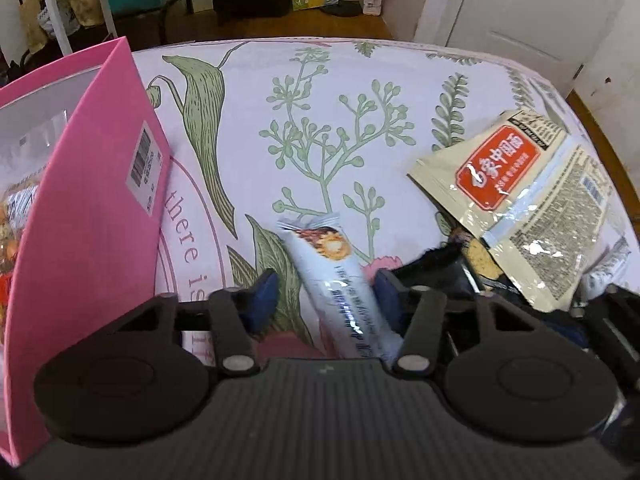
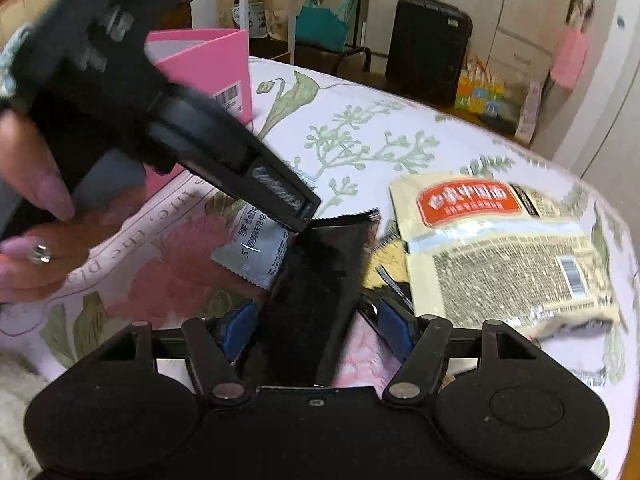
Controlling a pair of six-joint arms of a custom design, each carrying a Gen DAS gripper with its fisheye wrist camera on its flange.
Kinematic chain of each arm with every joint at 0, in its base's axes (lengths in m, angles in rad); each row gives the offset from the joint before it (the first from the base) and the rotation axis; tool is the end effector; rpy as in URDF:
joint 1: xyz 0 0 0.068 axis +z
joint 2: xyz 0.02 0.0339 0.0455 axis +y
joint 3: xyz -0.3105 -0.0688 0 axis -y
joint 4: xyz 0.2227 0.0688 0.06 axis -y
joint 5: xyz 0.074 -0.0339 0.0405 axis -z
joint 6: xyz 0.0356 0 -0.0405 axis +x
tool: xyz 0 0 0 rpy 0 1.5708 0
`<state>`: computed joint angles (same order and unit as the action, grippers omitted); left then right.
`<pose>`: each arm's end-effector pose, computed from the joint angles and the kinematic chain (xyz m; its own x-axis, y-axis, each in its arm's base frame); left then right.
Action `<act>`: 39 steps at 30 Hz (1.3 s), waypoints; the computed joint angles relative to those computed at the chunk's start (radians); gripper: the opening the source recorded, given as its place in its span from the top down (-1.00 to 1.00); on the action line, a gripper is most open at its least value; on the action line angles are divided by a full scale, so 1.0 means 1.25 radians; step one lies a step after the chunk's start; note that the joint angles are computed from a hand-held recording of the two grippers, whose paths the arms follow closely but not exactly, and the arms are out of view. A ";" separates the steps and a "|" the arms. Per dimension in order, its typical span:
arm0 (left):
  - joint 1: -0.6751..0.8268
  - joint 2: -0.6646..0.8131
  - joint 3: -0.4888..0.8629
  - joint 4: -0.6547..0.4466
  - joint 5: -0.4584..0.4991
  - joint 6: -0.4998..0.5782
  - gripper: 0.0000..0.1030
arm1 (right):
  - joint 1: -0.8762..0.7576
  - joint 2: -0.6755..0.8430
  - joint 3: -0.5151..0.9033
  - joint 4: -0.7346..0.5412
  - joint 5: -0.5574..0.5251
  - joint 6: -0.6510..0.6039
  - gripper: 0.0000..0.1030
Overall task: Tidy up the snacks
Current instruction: 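Grasp the black package with the right gripper while the left gripper reaches a white bar, then carry the black package over the box with the right gripper while the left grasps the white bar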
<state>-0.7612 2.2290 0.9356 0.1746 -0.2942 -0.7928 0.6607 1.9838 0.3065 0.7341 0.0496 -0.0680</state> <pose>0.2792 -0.2518 0.0642 -0.8620 -0.1203 -0.4924 -0.0650 0.9896 -0.1280 0.1945 0.1489 0.0814 -0.5975 -0.5504 -0.5831 -0.6320 0.7708 -0.0799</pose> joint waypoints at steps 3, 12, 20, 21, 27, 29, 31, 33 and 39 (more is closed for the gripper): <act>-0.001 -0.023 -0.032 0.028 0.021 -0.005 0.38 | 0.076 0.024 0.006 0.002 0.086 0.032 -0.40; -0.031 -0.101 -0.122 0.079 0.052 -0.026 0.45 | 0.084 -0.055 -0.046 -0.014 0.105 0.184 -0.06; -0.097 -0.183 -0.144 0.009 0.058 -0.009 0.45 | -0.009 -0.211 -0.107 -0.126 -0.035 0.267 -0.06; -0.105 -0.193 -0.148 0.005 0.065 -0.012 0.45 | -0.022 -0.237 -0.116 -0.145 -0.050 0.269 -0.06; -0.143 -0.254 -0.164 -0.051 0.106 -0.061 0.45 | -0.095 -0.425 -0.135 -0.312 -0.128 0.259 -0.07; -0.164 -0.282 -0.173 -0.070 0.092 -0.077 0.45 | -0.091 -0.484 -0.137 -0.364 -0.127 0.270 -0.07; -0.180 -0.313 -0.183 -0.093 0.079 -0.091 0.45 | -0.082 -0.518 -0.132 -0.395 -0.121 0.276 -0.07; -0.187 -0.344 -0.200 -0.110 0.079 -0.102 0.45 | -0.063 -0.576 -0.125 -0.448 -0.110 0.291 -0.07; -0.194 -0.463 -0.256 -0.181 0.049 -0.141 0.45 | 0.046 -0.664 -0.061 -0.576 -0.069 0.326 -0.07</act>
